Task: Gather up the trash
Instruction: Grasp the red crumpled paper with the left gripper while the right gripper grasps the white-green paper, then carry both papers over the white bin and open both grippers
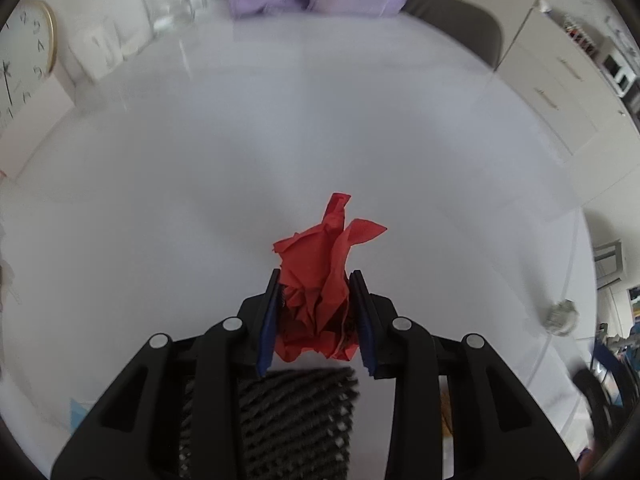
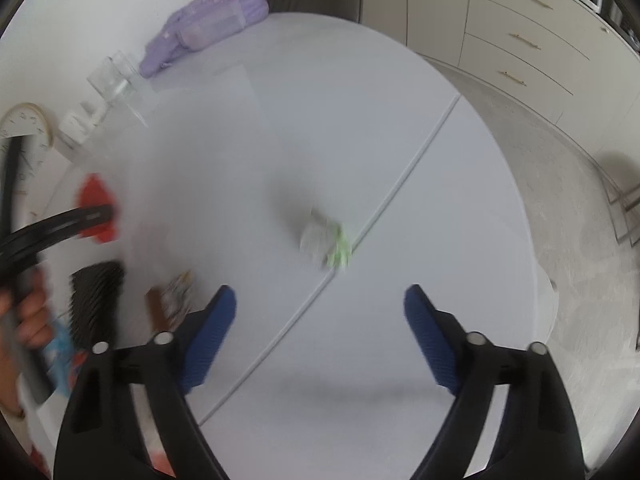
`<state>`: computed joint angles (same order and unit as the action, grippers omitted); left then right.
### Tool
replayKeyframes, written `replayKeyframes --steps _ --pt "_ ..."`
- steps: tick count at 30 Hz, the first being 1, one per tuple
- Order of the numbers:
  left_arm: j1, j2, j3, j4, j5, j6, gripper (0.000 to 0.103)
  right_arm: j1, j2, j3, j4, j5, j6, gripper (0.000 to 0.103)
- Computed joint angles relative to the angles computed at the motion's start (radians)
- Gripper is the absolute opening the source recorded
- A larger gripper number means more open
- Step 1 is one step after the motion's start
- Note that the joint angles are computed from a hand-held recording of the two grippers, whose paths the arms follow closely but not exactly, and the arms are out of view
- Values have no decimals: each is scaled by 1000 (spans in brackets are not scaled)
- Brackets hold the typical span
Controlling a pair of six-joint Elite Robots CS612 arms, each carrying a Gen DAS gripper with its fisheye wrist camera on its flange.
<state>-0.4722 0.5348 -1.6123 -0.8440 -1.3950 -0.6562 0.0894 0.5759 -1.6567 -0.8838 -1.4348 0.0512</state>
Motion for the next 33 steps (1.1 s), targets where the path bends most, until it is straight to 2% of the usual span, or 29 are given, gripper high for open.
replayKeyframes --steps 2,3,4,5,6,11,14,19,23,28,33 --pt "-7 -6 -19 1 10 13 33 5 -4 39 -18 -21 -6 74" --pt "-13 -10 -29 5 20 16 33 6 -6 55 -21 -28 -11 66" --pt "-19 -14 -40 12 30 18 33 8 -5 65 -20 -39 -16 54" --pt "-23 -17 -48 18 31 19 33 10 -7 75 -17 -50 -25 47" --pt "-27 -19 -55 25 30 17 33 11 -7 79 -13 -52 -35 30" --pt "-63 -25 -101 73 27 0 33 -1 0 38 -17 -22 -23 31" --pt "-104 -28 -140 121 40 4 33 -18 2 -15 5 20 -5 31" --pt "-163 -44 -181 197 -20 -10 33 -50 6 -158 105 71 -20 31" --pt "-239 -56 -210 242 -31 5 34 -91 2 -304 254 82 -66 31" --pt "-349 -61 -234 280 -117 13 35 -174 -27 -468 518 108 -154 31" --pt "-450 -42 -246 260 -187 65 35 -286 -64 -617 766 107 -260 31"
